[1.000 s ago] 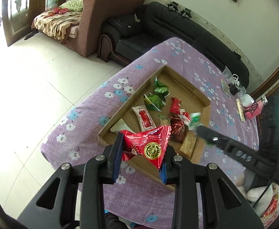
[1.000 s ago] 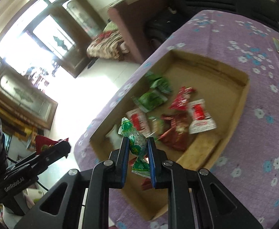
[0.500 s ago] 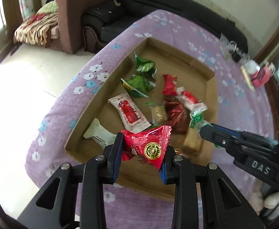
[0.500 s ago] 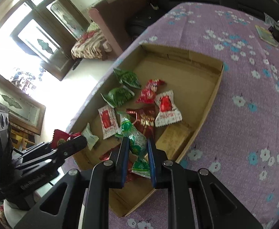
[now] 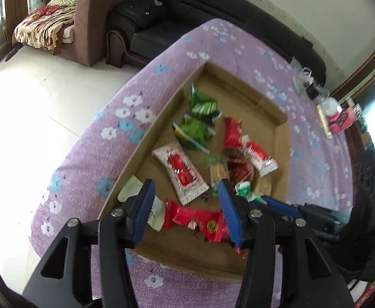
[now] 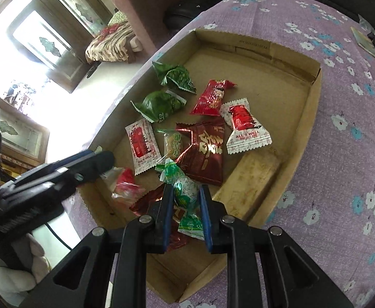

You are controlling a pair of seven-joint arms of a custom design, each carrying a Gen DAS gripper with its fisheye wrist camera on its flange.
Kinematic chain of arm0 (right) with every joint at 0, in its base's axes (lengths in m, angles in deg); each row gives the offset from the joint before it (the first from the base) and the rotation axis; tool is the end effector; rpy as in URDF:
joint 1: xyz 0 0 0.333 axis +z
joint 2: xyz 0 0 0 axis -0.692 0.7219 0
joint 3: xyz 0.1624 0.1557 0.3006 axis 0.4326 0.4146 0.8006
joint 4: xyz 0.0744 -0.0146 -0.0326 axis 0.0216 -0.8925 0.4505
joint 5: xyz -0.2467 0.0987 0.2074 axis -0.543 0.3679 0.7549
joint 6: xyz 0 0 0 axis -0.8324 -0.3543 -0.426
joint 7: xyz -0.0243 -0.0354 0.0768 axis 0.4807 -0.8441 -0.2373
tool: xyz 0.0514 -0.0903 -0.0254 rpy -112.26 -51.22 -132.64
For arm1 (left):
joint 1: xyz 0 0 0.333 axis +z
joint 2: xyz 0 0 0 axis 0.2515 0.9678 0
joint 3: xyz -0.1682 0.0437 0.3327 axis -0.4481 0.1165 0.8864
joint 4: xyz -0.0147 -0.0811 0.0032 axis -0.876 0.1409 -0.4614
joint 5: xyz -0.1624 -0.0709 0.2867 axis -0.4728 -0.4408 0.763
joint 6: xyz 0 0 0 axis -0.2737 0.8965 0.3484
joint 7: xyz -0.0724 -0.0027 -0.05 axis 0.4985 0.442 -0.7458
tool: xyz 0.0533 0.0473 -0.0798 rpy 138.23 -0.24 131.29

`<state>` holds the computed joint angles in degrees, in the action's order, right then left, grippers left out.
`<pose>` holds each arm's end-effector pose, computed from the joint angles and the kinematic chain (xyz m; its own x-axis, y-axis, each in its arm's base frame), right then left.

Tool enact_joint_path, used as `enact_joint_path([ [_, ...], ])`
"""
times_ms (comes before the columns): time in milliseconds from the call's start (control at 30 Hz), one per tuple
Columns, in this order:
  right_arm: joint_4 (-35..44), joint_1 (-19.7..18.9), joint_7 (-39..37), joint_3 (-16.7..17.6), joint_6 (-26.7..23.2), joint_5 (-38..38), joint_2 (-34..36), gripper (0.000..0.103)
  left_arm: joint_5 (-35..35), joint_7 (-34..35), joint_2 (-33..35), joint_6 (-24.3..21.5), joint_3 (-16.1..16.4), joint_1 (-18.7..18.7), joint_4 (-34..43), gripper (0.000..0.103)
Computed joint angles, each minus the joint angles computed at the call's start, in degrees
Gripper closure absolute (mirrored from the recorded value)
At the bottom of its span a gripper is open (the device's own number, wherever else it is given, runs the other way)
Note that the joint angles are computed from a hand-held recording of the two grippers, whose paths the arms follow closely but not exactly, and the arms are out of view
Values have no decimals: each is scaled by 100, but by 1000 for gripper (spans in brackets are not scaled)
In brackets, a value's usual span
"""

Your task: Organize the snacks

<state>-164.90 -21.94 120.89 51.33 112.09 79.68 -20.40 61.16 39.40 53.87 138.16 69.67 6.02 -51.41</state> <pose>0.5785 0.2614 0.5153 -0.1676 -0.9389 -0.3005 -0.8641 0.2867 -0.4137 0.6529 -0.2466 0.5443 -0.3873 -0.8622 0.3266 -0.8707 0.2255 -0.4371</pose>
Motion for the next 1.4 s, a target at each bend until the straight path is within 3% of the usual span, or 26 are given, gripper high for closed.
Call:
enact_joint_path([
  [367,-40,155,1160,-283,-340,-845,-281,83,-460,437,-84,754,-130,139,-164,41],
  [467,258,93,1097,-177,-711,-811,-145,83,-308,341,-117,945,-65,50,-224,41],
  [567,209,104,1079,-175,-587,-1010,-222,82,-114,217,-212,1135,-16,-57,-316,41],
  [633,134,107,1140,-196,-630,-1111,-282,76,174,33,-329,1293,96,-208,-444,38],
  [700,-80,-7,1068,-147,-486,-961,-380,75,646,-295,-499,1511,285,-438,-641,35],
  [833,-378,-146,957,-96,-219,-801,-574,75,2086,-1392,-810,1551,783,-1032,-828,26],
  [967,-730,-211,659,-36,245,-838,-906,74,3063,-2181,-1041,1367,848,-1292,-904,23],
  [1067,-1128,-233,759,-47,618,-1050,-1193,63,3482,-2564,-1207,1293,738,-1353,-1018,22],
  [1400,-2107,-461,429,181,1099,-790,-1835,62,4506,-3748,-1689,1093,466,-1471,-1435,22],
])
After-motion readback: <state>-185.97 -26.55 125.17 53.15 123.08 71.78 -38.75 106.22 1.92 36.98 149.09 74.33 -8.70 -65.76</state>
